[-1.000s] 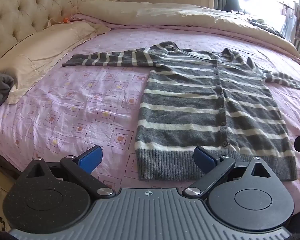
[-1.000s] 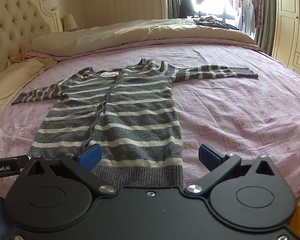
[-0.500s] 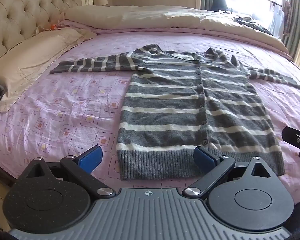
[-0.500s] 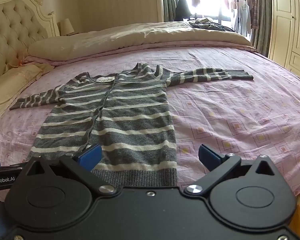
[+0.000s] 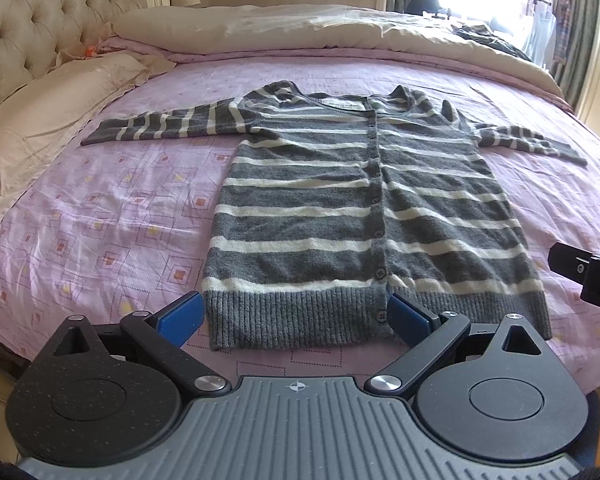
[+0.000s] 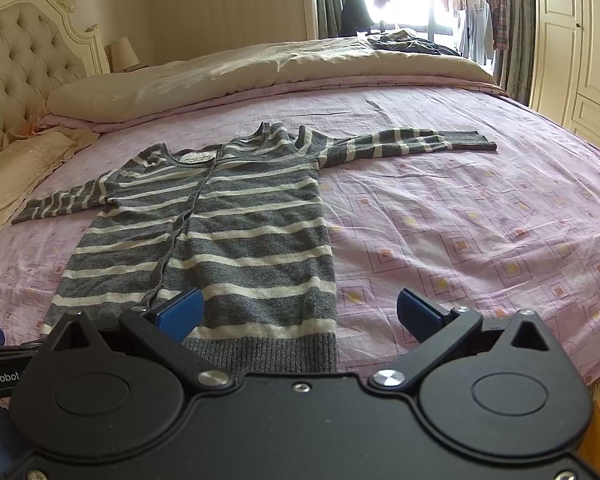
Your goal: Fold small clothes
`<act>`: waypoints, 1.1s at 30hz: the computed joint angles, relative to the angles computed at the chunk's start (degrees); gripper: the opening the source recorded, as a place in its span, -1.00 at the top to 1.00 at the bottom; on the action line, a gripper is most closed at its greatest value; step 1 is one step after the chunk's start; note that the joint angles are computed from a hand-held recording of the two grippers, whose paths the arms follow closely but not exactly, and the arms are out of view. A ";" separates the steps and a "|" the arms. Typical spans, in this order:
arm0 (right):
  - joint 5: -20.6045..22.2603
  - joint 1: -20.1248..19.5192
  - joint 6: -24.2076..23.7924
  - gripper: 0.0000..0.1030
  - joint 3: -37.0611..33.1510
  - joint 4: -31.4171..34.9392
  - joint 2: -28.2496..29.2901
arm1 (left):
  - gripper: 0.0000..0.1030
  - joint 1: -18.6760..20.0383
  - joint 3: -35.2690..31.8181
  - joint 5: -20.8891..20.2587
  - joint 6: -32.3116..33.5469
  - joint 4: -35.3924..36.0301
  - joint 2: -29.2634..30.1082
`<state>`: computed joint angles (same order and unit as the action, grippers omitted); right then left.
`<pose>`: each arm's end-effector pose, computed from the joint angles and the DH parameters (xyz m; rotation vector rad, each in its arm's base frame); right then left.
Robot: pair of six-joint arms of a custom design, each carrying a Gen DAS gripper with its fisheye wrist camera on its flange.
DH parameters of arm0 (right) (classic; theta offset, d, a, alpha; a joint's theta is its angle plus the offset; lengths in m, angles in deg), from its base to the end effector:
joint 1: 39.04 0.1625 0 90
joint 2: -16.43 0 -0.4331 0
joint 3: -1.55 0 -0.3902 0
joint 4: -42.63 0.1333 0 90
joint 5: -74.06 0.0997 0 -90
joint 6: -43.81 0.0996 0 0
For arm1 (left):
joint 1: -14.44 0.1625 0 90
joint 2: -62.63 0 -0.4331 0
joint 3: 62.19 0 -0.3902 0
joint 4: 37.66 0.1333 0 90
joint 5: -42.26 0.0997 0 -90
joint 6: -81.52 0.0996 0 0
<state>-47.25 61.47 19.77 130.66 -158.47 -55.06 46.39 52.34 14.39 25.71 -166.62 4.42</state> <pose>0.1667 -0.4514 0.2731 0.3719 -2.2864 1.0719 -0.3290 -0.4661 0.1317 0.2403 2.1512 -0.9086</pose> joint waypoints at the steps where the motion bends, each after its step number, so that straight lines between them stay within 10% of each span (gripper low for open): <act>1: 0.06 -0.04 0.06 -0.99 -0.05 0.09 0.01 | -0.92 0.06 -0.07 -0.06 -0.03 0.07 0.03; 33: 1.14 -0.37 1.02 -0.99 -0.78 2.58 0.22 | -0.92 0.24 -1.45 -0.51 0.11 0.91 0.75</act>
<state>-46.11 61.10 20.79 129.88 -155.89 -54.84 46.63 50.89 13.88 25.82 -165.72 5.16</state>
